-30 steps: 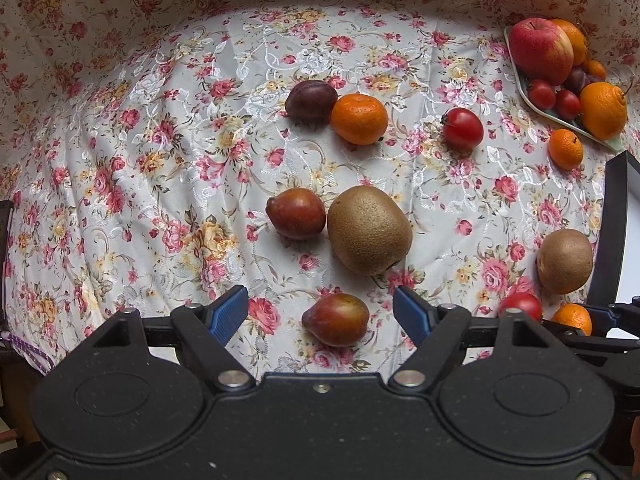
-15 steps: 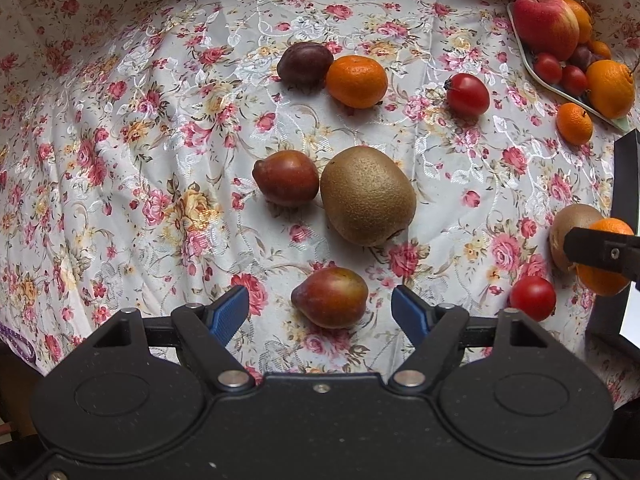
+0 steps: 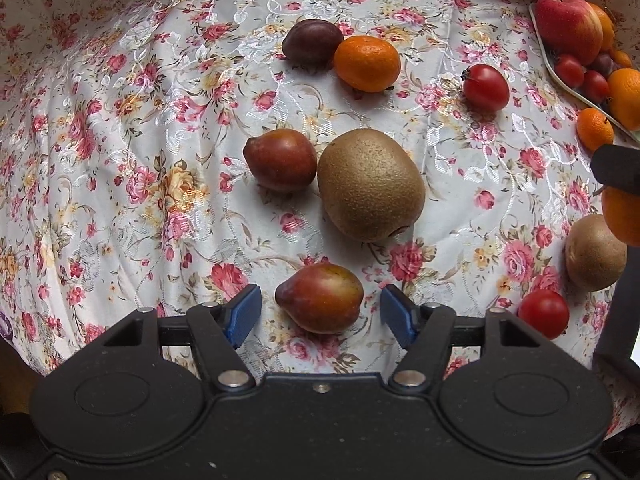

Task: Organize fruits
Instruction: 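Grasp the red pear-shaped fruit with the left tool while the right tool lifts the mandarin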

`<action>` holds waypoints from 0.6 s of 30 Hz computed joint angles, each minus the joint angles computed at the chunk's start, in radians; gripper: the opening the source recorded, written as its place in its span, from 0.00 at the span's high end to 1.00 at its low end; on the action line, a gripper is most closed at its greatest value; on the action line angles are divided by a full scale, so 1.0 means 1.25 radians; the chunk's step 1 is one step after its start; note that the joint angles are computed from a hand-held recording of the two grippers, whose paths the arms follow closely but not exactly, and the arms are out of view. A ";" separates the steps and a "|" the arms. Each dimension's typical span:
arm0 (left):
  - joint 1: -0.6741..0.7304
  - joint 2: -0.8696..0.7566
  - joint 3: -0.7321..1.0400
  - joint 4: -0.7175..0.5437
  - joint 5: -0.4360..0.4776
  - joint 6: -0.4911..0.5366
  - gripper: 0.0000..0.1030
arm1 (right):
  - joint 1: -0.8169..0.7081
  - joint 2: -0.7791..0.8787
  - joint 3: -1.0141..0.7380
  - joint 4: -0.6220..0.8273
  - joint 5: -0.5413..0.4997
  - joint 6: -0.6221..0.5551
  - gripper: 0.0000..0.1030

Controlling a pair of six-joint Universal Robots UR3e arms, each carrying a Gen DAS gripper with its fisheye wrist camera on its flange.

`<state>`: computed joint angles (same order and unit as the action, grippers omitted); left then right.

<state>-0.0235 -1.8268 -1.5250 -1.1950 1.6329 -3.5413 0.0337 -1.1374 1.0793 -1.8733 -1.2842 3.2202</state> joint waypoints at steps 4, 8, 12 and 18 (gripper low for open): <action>-0.012 0.001 0.012 -0.003 0.000 0.008 0.51 | 0.032 -0.008 0.032 -0.061 -0.048 -0.013 0.64; -0.003 0.019 0.014 -0.017 -0.016 0.003 0.51 | 0.030 -0.010 0.032 -0.063 -0.028 -0.001 0.64; -0.019 0.044 0.033 -0.010 0.036 -0.001 0.51 | 0.028 -0.013 0.034 -0.064 -0.026 0.019 0.64; -0.036 0.047 0.107 0.006 0.095 0.010 0.51 | 0.029 -0.027 0.052 -0.103 -0.036 0.034 0.64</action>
<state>-0.0685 -1.7678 -1.3918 -1.1879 1.7517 -3.5294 0.0693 -1.1706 1.1449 -2.0017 -1.3297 3.2627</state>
